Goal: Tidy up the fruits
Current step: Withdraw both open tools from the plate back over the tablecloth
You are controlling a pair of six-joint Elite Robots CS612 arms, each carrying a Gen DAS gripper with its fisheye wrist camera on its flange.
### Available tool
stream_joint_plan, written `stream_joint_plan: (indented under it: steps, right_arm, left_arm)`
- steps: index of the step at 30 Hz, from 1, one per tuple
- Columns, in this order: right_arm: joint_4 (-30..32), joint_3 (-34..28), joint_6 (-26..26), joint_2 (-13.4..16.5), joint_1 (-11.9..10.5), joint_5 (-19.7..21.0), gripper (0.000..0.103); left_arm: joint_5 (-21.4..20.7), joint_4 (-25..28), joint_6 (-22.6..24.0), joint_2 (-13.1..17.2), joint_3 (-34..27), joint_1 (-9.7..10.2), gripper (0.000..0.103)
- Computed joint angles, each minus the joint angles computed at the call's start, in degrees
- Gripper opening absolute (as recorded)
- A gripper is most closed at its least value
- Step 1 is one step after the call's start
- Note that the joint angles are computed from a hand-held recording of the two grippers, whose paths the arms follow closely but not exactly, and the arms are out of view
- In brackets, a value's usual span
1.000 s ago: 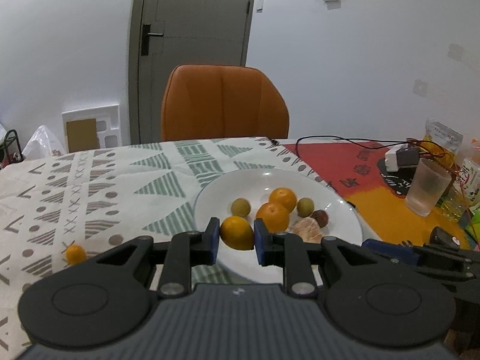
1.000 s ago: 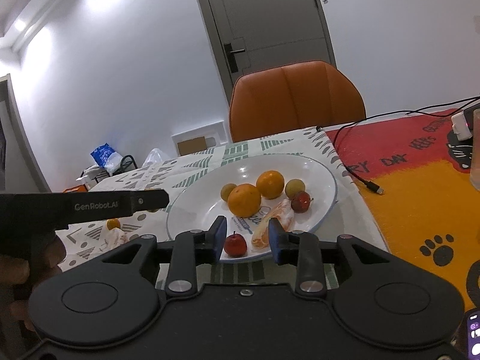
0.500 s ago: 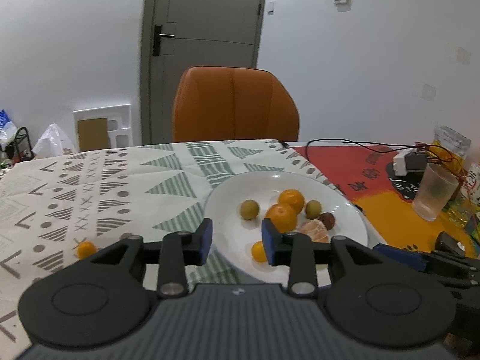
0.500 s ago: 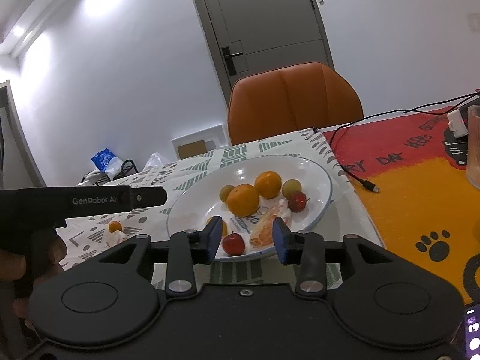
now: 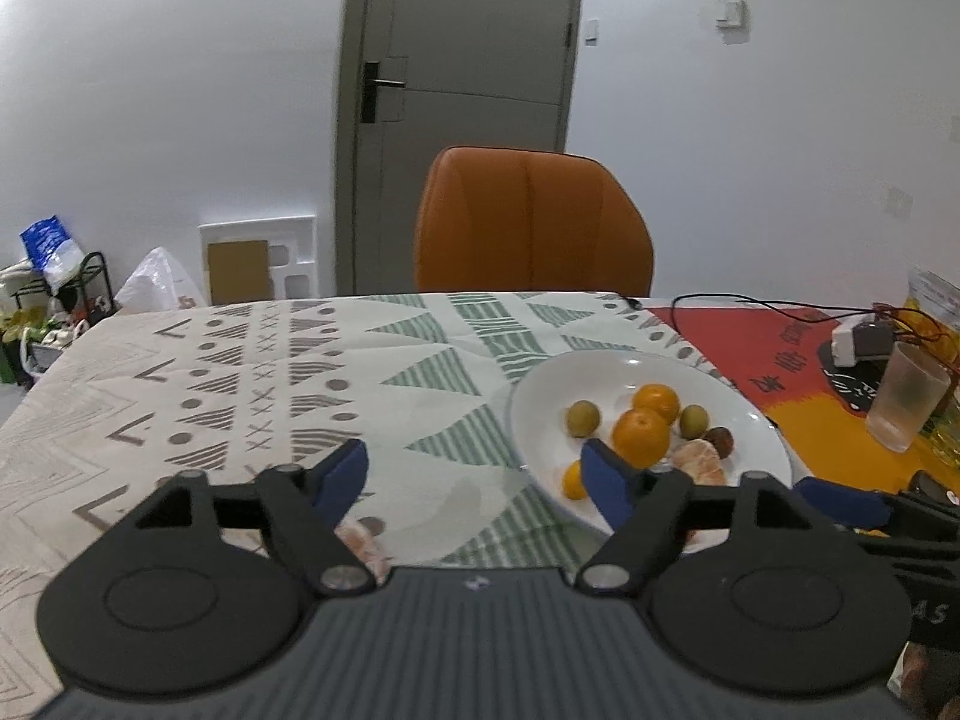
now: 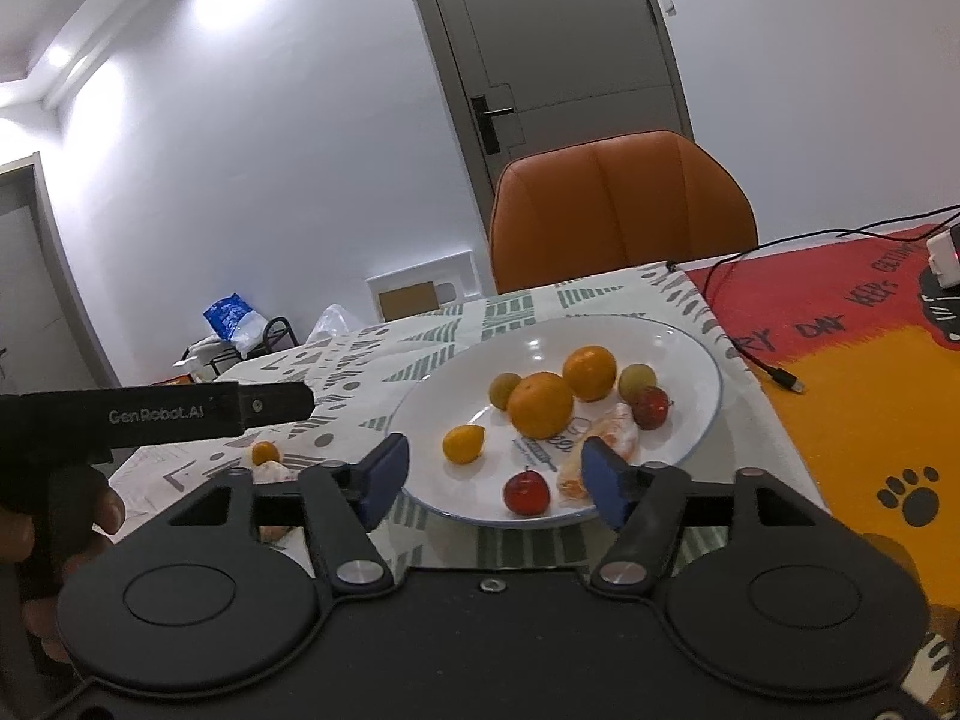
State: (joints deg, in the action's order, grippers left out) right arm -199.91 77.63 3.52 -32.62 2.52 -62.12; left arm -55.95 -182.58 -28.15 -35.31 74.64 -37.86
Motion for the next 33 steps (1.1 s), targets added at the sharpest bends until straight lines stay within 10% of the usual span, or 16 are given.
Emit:
stream_joint_plan:
  steps: [10, 33]
  right_arm:
    - [0.1, -0.8, 1.2, 0.2, 0.6, 2.8, 0.103]
    - [6.7, -3.7, -3.4, 1.0, 3.2, 6.2, 0.103]
  left_arm:
    - [2.1, -0.2, -3.8, -1.9, 3.9, 0.64, 0.086]
    - [6.9, -0.7, -11.4, -5.4, 11.0, 2.49, 0.086]
